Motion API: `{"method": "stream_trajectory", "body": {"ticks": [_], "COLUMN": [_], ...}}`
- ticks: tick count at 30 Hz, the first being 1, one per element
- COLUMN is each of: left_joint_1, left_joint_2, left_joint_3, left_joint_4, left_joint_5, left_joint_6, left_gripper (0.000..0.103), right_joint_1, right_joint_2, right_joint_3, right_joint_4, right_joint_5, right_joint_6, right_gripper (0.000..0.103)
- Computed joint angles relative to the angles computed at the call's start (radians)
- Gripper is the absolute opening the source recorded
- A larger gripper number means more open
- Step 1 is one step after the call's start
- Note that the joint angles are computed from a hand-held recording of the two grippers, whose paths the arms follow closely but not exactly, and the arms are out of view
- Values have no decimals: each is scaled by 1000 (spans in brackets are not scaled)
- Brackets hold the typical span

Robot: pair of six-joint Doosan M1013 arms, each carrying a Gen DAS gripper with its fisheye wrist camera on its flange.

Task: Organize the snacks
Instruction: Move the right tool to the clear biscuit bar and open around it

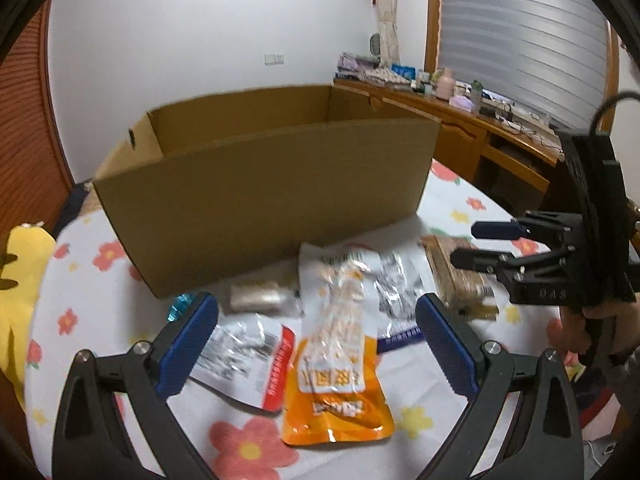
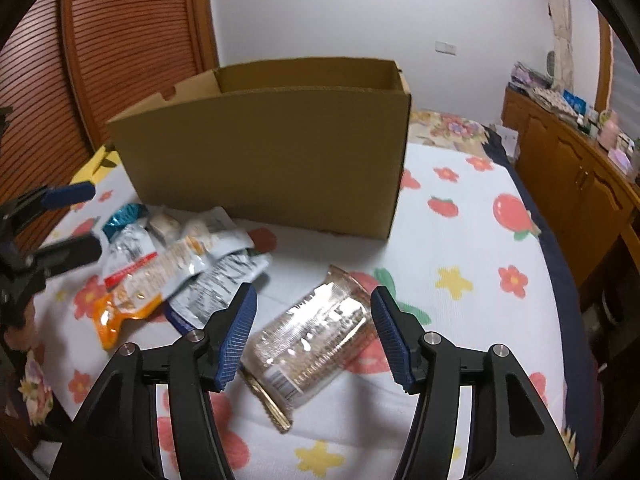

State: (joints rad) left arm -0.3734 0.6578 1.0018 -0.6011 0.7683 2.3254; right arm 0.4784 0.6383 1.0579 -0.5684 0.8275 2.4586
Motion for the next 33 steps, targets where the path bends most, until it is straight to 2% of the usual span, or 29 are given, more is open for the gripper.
{"method": "stream_trajectory", "body": {"ticks": [4,7,12,19,23,29,32,33], "left_joint_1": [-2,-6,-16,-22,-23,-29,-33,-34], "left_joint_2": [4,9,21,41,49,62,65,67], "left_joint_3": [3,-2,-16,-51,-66,-85,-91,-94], "left_joint_4": [12,38,93,144,154,172,194,200], "left_joint_5": [17,31,59,99,120,137,148,156], "left_joint_6": [-5,-18,-56,-106,-111,-122,-125,-125], "left_gripper": [100,100,99,97,89,88,79,79], "right_joint_1": [-4,-7,-8,-10,-12,-18,-14,-13], "right_joint_2": [7,14,27,22,16,14,18,20], "right_joint_3": [-4,-12,-26,-19,-11,-2,-8,-10], "right_joint_4": [17,31,40,57,73,112,101,97], "right_joint_5": [13,25,55,64,70,67,81,84], "right_joint_6": [5,8,7,-5,-23,-55,-66,-69], "right_gripper": [62,68,71,71,71,72,73,73]}}
